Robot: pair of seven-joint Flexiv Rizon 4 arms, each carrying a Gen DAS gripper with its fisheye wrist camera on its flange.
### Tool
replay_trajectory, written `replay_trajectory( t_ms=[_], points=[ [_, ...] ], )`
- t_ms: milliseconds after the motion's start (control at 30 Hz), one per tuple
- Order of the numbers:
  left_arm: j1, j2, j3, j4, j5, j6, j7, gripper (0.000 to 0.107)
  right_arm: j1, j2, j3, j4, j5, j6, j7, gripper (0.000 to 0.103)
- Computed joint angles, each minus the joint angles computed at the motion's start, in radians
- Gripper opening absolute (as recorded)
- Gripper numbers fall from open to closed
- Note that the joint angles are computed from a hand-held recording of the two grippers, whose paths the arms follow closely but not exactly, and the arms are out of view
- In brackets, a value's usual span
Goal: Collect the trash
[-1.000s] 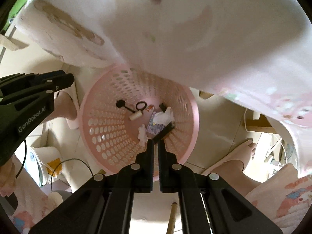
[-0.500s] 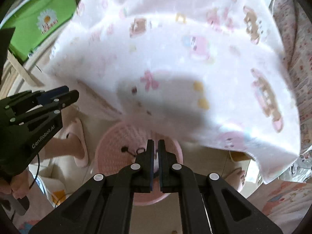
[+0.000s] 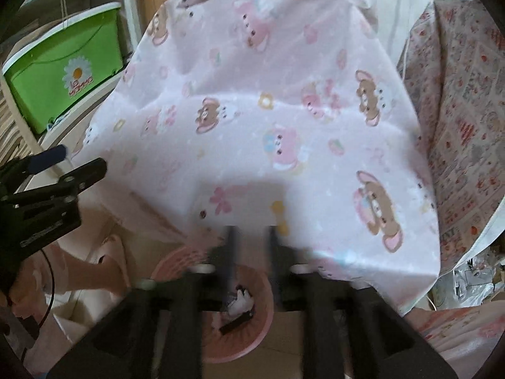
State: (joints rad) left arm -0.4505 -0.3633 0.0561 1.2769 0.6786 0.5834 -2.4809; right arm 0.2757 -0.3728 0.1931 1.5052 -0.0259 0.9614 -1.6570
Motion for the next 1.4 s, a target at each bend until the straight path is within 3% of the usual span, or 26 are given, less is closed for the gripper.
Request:
replay_trajectory(
  t_ms=[33,67,167,633,1400],
  points=[
    [-0.002,0.001,0.002,-0.001,0.01,0.008,-0.001,0.098,0.003,0.003,-0.007,0.01,-0.002,0.029,0.016,0.074],
    [-0.011,0.0,0.007,-0.008,0.033,0.002,-0.011,0.102,0.007,0.007,-0.015,0.025,-0.007,0.073,0.04,0.08],
    [-0.031,0.002,0.013,-0.022,0.085,-0.02,-0.022,0.102,0.006,0.008,-0.021,0.04,-0.024,0.131,0.067,0.086],
    [0.001,0.015,-0.001,0.012,0.04,0.046,-0.033,0.102,0.005,0.003,-0.046,0.078,-0.13,0.253,0.167,0.091],
    [0.002,-0.006,0.007,0.0,-0.004,0.056,-0.019,0.102,-0.009,-0.01,-0.032,0.055,-0.129,0.228,0.165,0.091]
  ],
)
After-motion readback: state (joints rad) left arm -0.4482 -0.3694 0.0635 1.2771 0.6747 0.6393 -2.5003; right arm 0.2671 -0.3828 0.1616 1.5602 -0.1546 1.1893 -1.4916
